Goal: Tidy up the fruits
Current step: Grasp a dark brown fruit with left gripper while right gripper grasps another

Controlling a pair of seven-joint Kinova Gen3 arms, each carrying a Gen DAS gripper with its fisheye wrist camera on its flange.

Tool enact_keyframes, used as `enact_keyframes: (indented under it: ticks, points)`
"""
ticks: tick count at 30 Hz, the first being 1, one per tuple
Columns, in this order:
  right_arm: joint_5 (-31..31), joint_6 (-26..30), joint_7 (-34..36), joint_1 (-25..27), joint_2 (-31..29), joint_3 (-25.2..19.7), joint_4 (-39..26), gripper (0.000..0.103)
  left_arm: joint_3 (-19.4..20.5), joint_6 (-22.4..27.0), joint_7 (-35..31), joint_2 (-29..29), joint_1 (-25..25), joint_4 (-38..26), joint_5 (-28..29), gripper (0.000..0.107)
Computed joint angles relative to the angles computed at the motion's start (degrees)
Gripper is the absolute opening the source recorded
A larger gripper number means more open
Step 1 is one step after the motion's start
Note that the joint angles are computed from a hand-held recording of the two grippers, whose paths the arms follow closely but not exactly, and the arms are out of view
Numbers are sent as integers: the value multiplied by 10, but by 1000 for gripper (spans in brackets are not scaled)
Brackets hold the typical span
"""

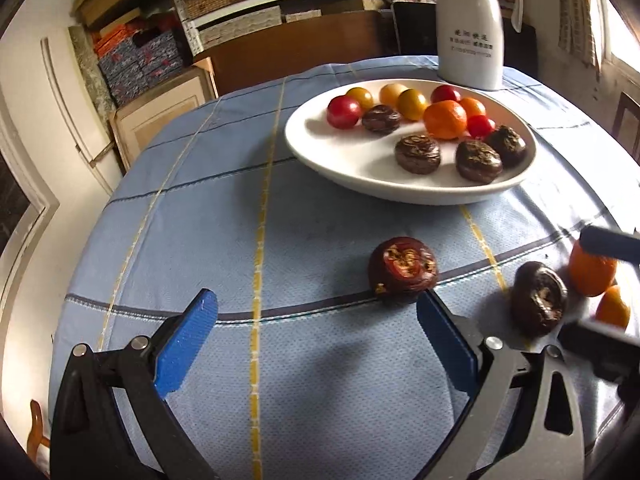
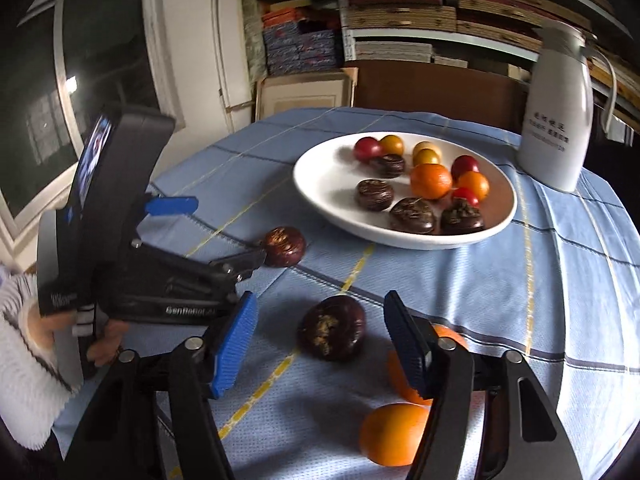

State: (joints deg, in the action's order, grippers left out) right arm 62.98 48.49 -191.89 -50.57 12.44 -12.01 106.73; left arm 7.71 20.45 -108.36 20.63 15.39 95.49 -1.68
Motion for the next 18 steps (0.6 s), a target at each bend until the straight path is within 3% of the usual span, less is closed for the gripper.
enact_keyframes:
  ticks: [5,9,12,15,18]
  points:
    - [-66,-30,64,28,3,2,-15,54,-3,11,7,3,-3,-9,4,98]
    - [-108,13,124,18,30,13,-57,54,-12,5,16,1,8,-4,-9,98]
    - [-129,46,156,7,49,22,-85,45,-12,7,18,3,9,-6,-13,98]
    - [-135,62,170,-5,57,31,-96,45,-7,1,13,1,7,0,-13,98]
    - [-128,38,147,-7,43,38,-75,44,-1,-10,6,-3,3,8,-11,98]
